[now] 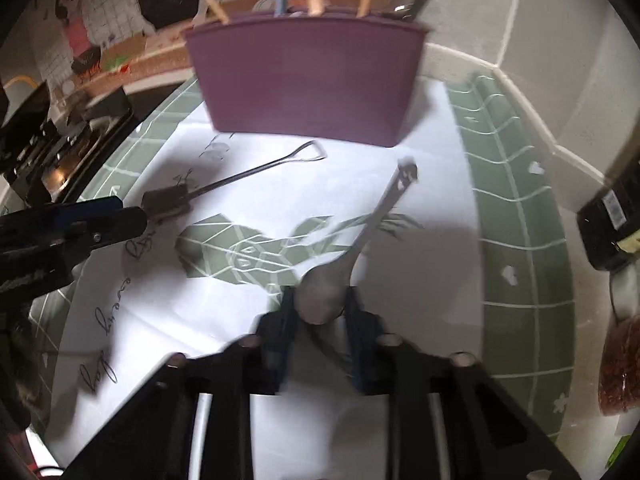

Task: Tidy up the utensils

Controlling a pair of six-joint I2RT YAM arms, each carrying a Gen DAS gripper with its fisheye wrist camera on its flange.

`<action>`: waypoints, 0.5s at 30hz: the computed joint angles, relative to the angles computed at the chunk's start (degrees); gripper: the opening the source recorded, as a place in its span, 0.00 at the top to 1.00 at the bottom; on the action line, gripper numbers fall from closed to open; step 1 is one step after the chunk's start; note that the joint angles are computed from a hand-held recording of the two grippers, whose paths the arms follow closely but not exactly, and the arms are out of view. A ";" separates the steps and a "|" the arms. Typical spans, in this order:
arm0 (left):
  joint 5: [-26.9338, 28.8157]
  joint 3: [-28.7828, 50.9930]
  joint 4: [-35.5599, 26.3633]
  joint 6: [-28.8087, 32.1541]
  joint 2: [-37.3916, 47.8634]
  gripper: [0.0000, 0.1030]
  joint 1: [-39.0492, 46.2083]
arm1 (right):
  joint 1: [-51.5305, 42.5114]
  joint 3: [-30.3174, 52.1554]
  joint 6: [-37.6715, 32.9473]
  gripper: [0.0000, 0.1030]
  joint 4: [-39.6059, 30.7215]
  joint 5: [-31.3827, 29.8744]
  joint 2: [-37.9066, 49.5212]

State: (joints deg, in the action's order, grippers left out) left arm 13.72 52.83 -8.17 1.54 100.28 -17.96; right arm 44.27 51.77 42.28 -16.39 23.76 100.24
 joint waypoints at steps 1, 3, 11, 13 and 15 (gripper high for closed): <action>-0.29 0.22 0.37 -0.05 0.38 0.58 -0.20 | -0.39 -1.47 -0.17 0.94 0.40 0.14 -1.63; -1.30 1.19 1.32 -0.58 1.72 0.58 -0.68 | -0.98 -3.80 0.42 0.94 0.20 1.05 -4.49; -2.74 6.09 1.68 -1.79 7.14 0.58 -1.41 | -1.87 -8.66 2.57 0.94 -0.24 2.19 -9.58; -2.65 6.67 1.31 -1.49 7.73 0.58 -1.76 | -1.40 -9.70 2.96 0.94 -0.41 2.76 -10.86; -2.41 6.62 1.12 -1.23 7.72 0.58 -2.21 | -0.71 -9.95 3.25 0.94 -0.90 3.64 -11.37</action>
